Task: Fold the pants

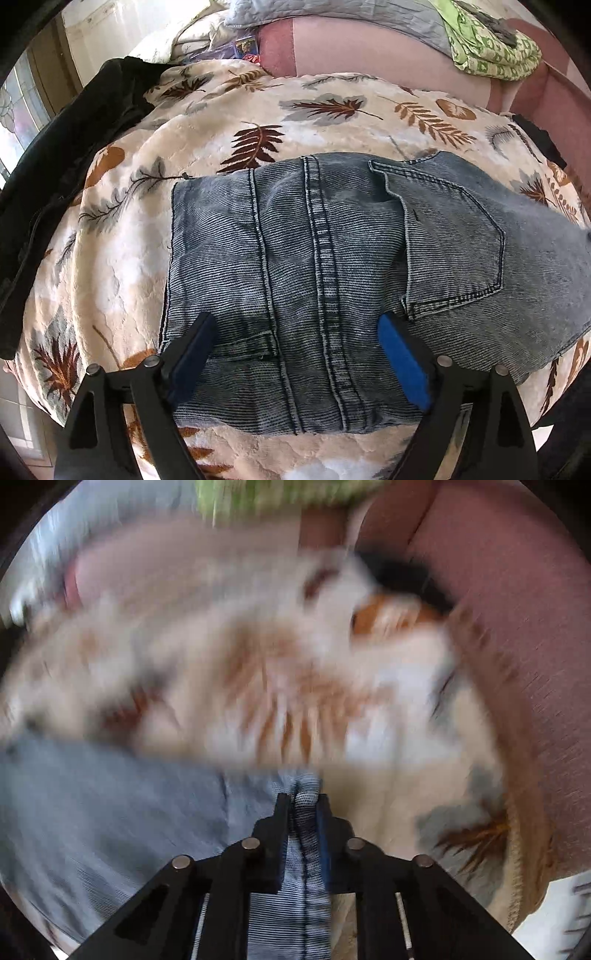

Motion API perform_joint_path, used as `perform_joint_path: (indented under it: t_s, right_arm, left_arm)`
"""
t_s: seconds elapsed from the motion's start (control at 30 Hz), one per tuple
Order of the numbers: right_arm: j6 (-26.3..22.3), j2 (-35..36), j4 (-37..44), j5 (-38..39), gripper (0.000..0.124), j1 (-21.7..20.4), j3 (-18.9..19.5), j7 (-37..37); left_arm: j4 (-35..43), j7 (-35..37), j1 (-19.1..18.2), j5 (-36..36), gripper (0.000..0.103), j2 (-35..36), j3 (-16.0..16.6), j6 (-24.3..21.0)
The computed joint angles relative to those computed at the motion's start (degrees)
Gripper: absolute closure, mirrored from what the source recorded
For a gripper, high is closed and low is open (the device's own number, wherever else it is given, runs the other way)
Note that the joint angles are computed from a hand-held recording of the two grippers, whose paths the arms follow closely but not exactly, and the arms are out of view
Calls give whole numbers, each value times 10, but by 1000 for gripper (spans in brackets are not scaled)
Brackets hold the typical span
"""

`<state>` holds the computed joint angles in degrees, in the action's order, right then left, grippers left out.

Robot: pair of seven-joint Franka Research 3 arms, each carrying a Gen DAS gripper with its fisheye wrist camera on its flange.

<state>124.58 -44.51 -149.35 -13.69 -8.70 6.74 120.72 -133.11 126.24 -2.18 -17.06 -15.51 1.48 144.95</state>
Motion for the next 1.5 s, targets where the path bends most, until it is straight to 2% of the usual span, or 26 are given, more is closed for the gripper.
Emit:
perform_joint_path:
  t_s: [0.03,0.1,0.17,0.2,0.27,0.3,0.37,0.4,0.47,0.53,0.6,0.63,0.67,0.7,0.77,0.8,0.83,0.87,0.9,0.97,1.03,1.13,1.23,1.33,1.37,1.5]
  right_arm:
    - [-3,-9,-3,-29,104,16,-6,24]
    - [7,-54,-13,-7,83,-6,15,33]
    - [21,-102,-17,2,78,-3,24,55]
    - [27,-131,-24,13,77,9,28,58]
    - [39,-152,-41,55,54,40,24,63]
    - [30,-141,-44,79,50,54,16,57]
    - [-34,-90,-44,136,50,79,-13,21]
    - [-47,-80,-34,124,54,80,-5,18]
    - [-64,-68,9,97,56,71,28,14]
    - [-35,-39,54,61,56,109,14,37]
    - [6,33,120,10,56,187,-25,47]
    - [24,83,162,34,56,196,-28,15]
    - [60,133,197,88,56,184,-14,-25]
    - [98,183,228,137,56,153,19,-83]
    - [116,283,303,203,56,85,97,-144]
    - [125,334,340,203,56,61,130,-153]
    - [130,384,378,177,56,57,146,-165]
    - [103,434,425,132,57,72,142,-138]
    - [84,472,457,104,68,104,118,-129]
    - [12,546,536,123,117,184,48,-157]
    - [7,556,555,54,121,267,-15,-164]
    - [44,530,529,-22,121,294,-37,-120]
    - [24,555,531,-100,122,310,-48,-74]
    - [63,545,509,-93,121,310,-51,-45]
    - [84,523,491,-57,119,300,-50,-39]
    - [143,417,394,-25,102,281,-42,38]
  left_arm:
    - [1,-3,2,4,13,0,-3,-1]
    - [3,-14,9,18,13,-8,-10,0]
    - [-7,-10,1,6,13,-28,-4,28]
    - [-10,-1,-7,-10,13,-39,5,40]
    - [-10,4,-18,-29,13,-46,16,44]
    - [-9,-9,-13,-11,13,-41,11,39]
    - [-1,-76,28,95,13,-7,-30,20]
    - [13,-93,35,105,13,17,-33,-13]
    - [25,-96,28,70,13,11,-17,-22]
    - [12,-87,16,35,13,-23,-5,26]
    - [28,-50,-17,-30,13,-30,23,9]
    - [34,-31,-21,-60,13,-28,27,-1]
    - [36,-19,-34,-77,13,-23,33,0]
    - [34,-32,-31,-54,13,-15,23,9]
    - [35,-111,7,49,13,19,-20,10]
    - [25,-122,17,49,12,36,-27,14]
    - [9,-93,8,16,4,33,-15,46]
    - [0,-95,12,22,3,29,-19,62]
    - [0,-89,8,13,3,28,-14,60]
    - [6,-74,3,-9,2,34,-6,53]
    - [6,-53,1,-28,1,35,-2,56]
    - [2,-34,2,-47,1,39,-4,70]
    - [-9,-44,7,-36,0,27,-8,79]
    - [-5,-35,3,-44,0,33,-4,83]
    - [-6,-27,1,-54,0,31,-1,83]
    - [-11,-19,-2,-66,1,22,1,91]
